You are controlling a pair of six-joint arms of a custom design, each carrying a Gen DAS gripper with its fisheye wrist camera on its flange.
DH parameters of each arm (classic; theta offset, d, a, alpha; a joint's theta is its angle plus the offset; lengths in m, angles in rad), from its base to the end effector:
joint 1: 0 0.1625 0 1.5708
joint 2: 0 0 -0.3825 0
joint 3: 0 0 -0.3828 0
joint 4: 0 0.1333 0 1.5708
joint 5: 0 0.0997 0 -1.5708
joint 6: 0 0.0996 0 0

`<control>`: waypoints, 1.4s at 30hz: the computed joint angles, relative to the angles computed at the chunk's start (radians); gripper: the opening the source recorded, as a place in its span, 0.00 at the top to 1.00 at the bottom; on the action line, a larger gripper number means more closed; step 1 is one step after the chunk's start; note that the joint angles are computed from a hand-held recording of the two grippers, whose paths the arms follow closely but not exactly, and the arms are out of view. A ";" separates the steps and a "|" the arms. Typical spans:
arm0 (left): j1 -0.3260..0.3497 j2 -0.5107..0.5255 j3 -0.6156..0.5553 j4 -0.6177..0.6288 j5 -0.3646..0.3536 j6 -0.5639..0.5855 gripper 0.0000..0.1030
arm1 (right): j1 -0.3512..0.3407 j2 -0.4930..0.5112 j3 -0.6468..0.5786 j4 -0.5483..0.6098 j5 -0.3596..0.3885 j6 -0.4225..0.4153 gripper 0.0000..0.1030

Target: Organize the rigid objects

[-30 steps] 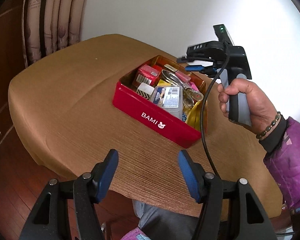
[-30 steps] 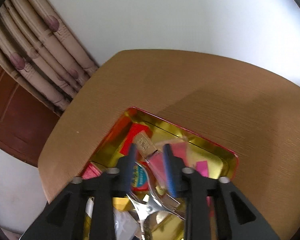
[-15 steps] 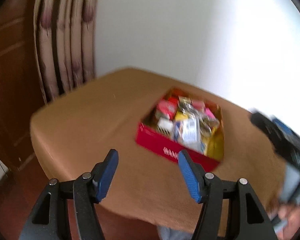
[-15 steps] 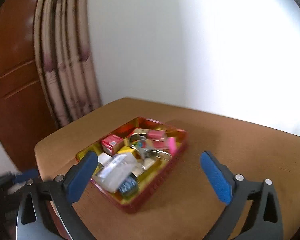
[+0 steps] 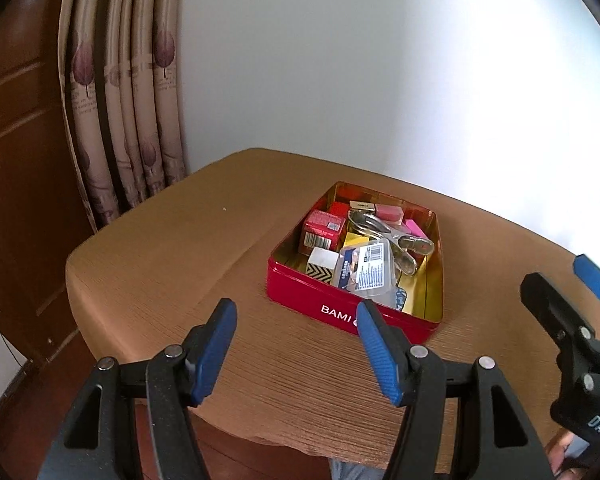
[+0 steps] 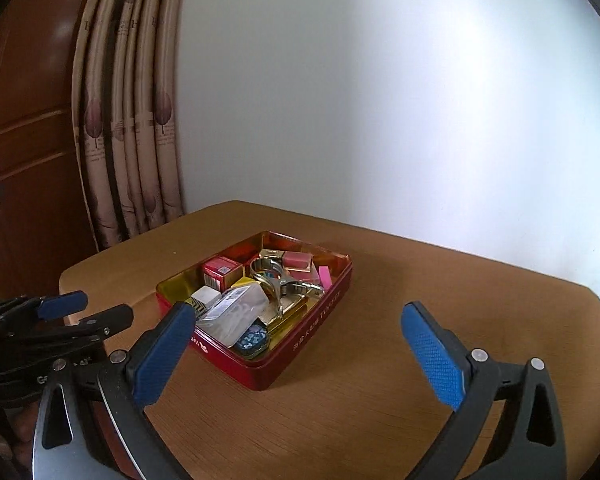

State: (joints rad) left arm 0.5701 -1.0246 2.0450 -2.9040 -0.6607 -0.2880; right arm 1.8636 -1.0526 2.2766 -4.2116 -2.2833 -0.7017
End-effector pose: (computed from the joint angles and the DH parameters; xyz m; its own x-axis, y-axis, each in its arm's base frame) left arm -0.3171 -0.4551 0.1356 -0.7412 0.2237 -0.6329 0.6158 0.6019 -0.5084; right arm 0.1834 -0.3722 0.2217 -0.6672 0.2108 0.7145 -0.6219 0.3704 -0.6900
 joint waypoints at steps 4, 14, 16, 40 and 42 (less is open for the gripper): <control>-0.014 -0.008 0.011 -0.003 0.008 0.002 0.38 | 0.031 0.001 0.001 -0.032 -0.020 -0.019 0.01; -0.047 -0.017 0.036 -0.030 0.034 0.021 0.38 | 0.065 -0.021 0.021 -0.060 -0.064 -0.008 0.01; -0.053 -0.016 0.039 -0.039 0.037 0.029 0.38 | 0.073 -0.017 0.020 -0.070 -0.077 -0.021 0.01; -0.090 -0.023 0.065 -0.130 0.025 0.132 0.33 | 0.115 -0.029 0.037 -0.098 -0.111 -0.051 0.01; -0.084 -0.031 0.065 -0.116 0.009 0.119 0.28 | 0.116 -0.031 0.038 -0.093 -0.110 -0.048 0.01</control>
State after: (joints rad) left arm 0.4864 -1.0560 2.1096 -3.0204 -0.6512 -0.1691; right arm 1.9793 -1.0839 2.3150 -4.3050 -2.3936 -0.7493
